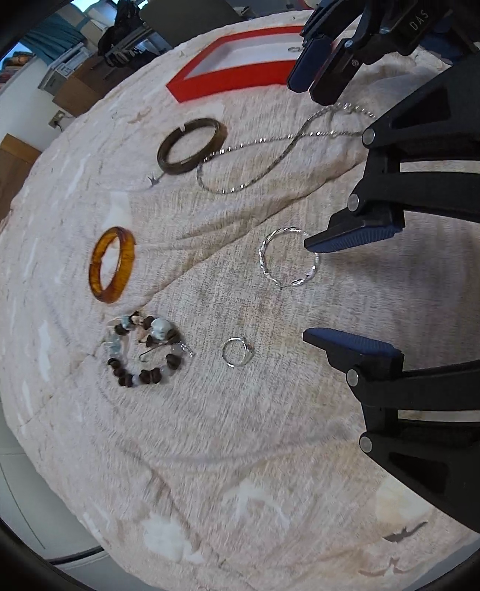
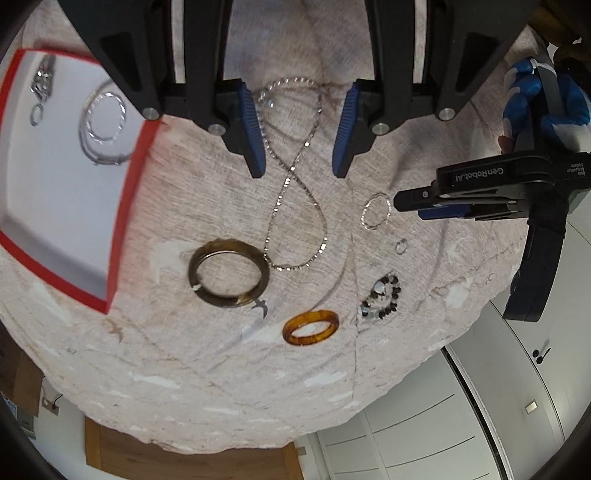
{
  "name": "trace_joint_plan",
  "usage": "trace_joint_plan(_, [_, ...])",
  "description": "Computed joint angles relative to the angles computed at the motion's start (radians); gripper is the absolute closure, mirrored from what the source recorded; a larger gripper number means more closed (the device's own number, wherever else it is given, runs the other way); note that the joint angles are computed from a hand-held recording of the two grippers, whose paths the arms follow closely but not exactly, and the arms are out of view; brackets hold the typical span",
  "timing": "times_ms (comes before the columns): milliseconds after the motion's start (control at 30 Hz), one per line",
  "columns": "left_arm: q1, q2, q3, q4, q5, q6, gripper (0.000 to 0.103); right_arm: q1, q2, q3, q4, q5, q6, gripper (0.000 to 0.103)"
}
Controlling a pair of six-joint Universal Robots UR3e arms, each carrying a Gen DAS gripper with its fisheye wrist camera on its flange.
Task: Organize jewelry
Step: 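Grasp the silver chain necklace with the right tool while the left tool grasps another twisted hoop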
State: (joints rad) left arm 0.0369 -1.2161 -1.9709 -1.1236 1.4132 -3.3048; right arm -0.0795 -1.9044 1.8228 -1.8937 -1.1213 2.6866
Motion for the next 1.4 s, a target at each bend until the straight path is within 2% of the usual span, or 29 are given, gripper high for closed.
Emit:
trace_joint_plan(100, [-0.013, -0.056, 0.003, 0.036, 0.005, -0.012, 0.064, 0.012, 0.066, 0.004, -0.043, -0.001, -0.004, 0.072])
trace_joint_plan(200, [-0.014, -0.084, 0.001, 0.053, 0.012, -0.021, 0.070, 0.034, 0.123, 0.006, -0.073, -0.002, -0.006, 0.076])
trace_joint_plan(467, [0.006, -0.095, -0.026, 0.085, 0.015, -0.021, 0.077, 0.070, 0.189, 0.022, -0.131, -0.017, 0.013, 0.078])
trace_joint_plan(567, [-0.013, -0.103, -0.033, 0.113, 0.036, -0.025, 0.081, 0.054, 0.188, 0.034, -0.136, -0.010, 0.017, 0.083])
trace_joint_plan(767, [-0.047, -0.146, -0.022, 0.159, 0.053, -0.045, 0.097, 0.039, 0.190, 0.037, -0.117, 0.007, 0.024, 0.097])
trace_joint_plan(1000, [-0.064, -0.124, -0.005, 0.128, 0.062, -0.061, 0.099, 0.013, 0.107, 0.051, -0.047, 0.040, -0.003, 0.098])
trace_joint_plan(1400, [-0.093, 0.024, 0.022, 0.011, 0.077, -0.086, 0.099, -0.030, -0.117, 0.033, 0.137, 0.074, -0.035, 0.099])
